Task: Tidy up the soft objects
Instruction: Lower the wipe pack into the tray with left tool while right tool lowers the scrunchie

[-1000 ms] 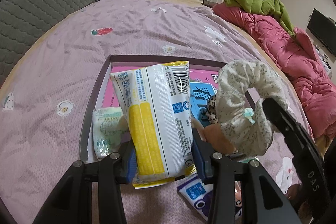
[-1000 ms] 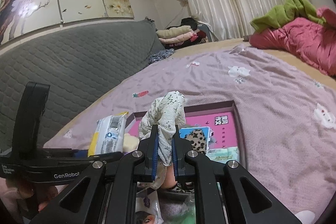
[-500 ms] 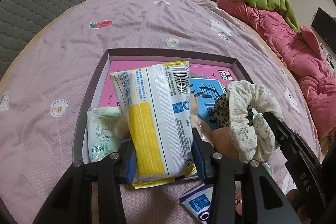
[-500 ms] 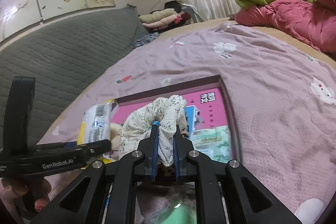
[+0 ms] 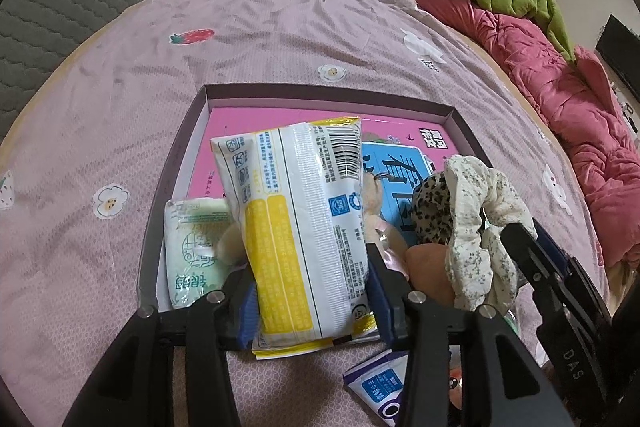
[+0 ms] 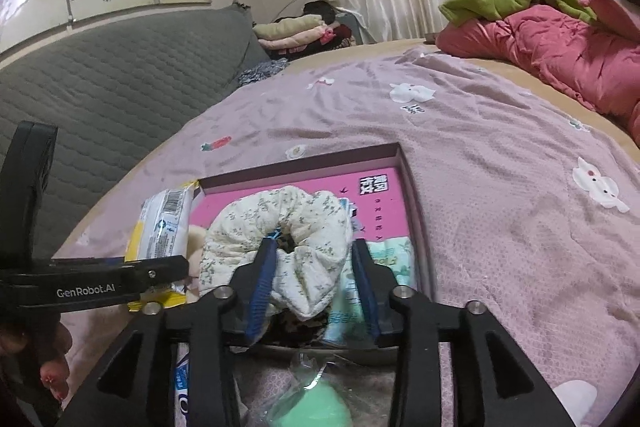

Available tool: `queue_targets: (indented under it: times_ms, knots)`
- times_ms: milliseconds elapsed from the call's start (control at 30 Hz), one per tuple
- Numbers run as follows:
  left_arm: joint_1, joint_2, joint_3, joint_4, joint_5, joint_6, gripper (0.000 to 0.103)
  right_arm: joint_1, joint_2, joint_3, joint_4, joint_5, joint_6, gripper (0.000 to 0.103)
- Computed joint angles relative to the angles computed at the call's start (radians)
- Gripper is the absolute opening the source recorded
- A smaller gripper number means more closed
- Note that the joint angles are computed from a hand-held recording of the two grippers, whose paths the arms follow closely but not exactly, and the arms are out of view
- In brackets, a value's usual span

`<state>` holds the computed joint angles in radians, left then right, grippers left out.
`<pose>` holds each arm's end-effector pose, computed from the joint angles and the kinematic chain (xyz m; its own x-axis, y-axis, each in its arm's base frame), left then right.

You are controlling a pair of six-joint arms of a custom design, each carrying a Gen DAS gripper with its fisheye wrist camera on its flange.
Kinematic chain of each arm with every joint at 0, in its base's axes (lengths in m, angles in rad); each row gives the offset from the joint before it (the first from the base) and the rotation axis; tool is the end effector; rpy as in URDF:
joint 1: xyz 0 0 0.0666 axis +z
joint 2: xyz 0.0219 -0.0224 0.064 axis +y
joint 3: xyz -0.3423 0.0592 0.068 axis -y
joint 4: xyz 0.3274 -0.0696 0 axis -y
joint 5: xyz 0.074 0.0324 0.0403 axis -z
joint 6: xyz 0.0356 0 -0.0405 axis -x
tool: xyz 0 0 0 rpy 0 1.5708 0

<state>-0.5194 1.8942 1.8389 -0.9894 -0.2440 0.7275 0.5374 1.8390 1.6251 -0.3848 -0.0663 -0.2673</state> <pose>0.5044 -0.2790 0.3215 -0.8109 -0.2797 -0.5140 -0.2182 0.9596 -0.1779 0.5045 0.3029 0.3113 -0.6143 -0.0593 -0.7869 -0.4101 0.8759 0.2542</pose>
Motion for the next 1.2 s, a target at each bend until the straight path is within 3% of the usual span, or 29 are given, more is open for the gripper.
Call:
queue_targets:
  times_ms: [233, 1200]
  knots:
    - [0.005, 0.002, 0.009, -0.009, 0.017, 0.014, 0.048, -0.015, -0.033, -0.044, 0.055, -0.007, -0.025, 0.056]
    - [-0.004, -0.002, 0.011, -0.027, 0.004, 0.009, 0.05, -0.014, -0.06, -0.084, 0.062, -0.031, 0.013, 0.062]
